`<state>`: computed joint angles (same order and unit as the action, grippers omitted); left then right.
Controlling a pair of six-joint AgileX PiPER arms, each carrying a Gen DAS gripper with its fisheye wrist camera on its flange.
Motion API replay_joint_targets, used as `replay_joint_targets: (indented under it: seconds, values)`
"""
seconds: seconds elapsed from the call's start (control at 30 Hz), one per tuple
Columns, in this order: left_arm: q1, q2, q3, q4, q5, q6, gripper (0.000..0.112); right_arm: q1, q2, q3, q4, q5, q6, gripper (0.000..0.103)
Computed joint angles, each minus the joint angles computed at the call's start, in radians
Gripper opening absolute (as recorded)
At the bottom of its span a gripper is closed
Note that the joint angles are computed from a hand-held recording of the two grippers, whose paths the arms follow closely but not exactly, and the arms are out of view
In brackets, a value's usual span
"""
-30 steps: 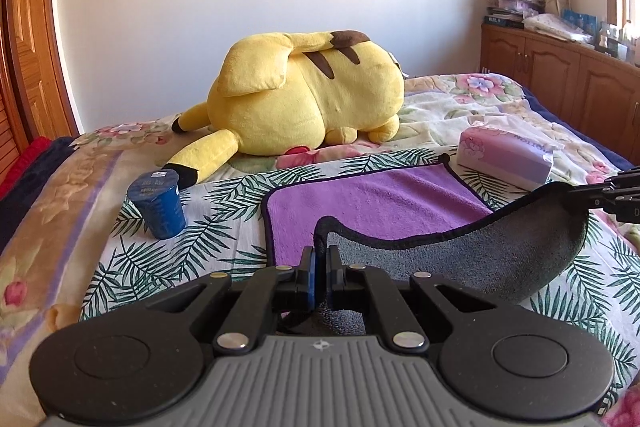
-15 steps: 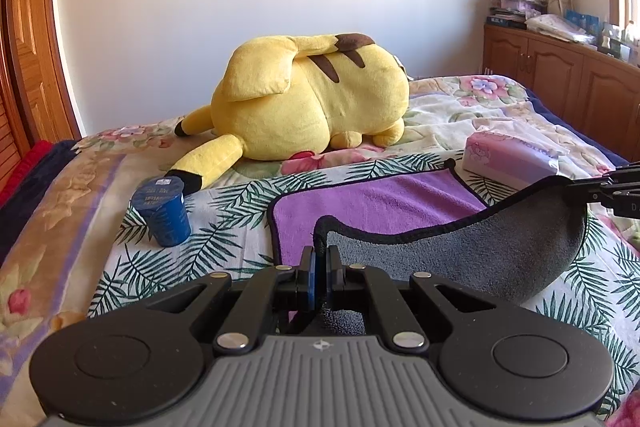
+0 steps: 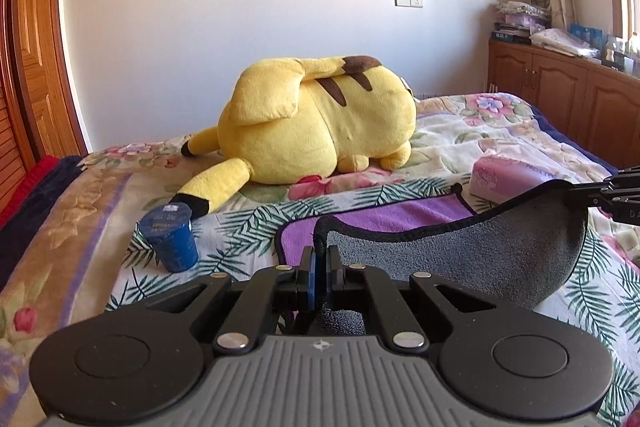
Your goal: Fold towel
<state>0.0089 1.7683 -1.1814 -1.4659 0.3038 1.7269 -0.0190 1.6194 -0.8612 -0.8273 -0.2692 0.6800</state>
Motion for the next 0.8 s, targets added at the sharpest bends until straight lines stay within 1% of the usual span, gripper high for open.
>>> replay_joint_targets:
  seconds: [0.3,0.37,0.5,0.8]
  values:
    - [-0.011,0.074,-0.117,0.069,-0.008,-0.078,0.000,-0.009,0.074,-0.086,0.025,0.004,-0.030,0.004]
    - [-0.017,0.092,-0.138,0.068,-0.020,-0.075,0.000,-0.007,0.091,-0.108,0.037,0.006,-0.045,0.004]
    - [-0.031,0.138,-0.187,0.092,-0.050,-0.076,0.000,0.003,0.129,-0.153,0.104,0.013,-0.126,0.004]
    - [-0.042,0.235,-0.309,0.118,-0.071,-0.119,0.000,0.013,0.211,-0.257,0.140,0.044,-0.189,0.004]
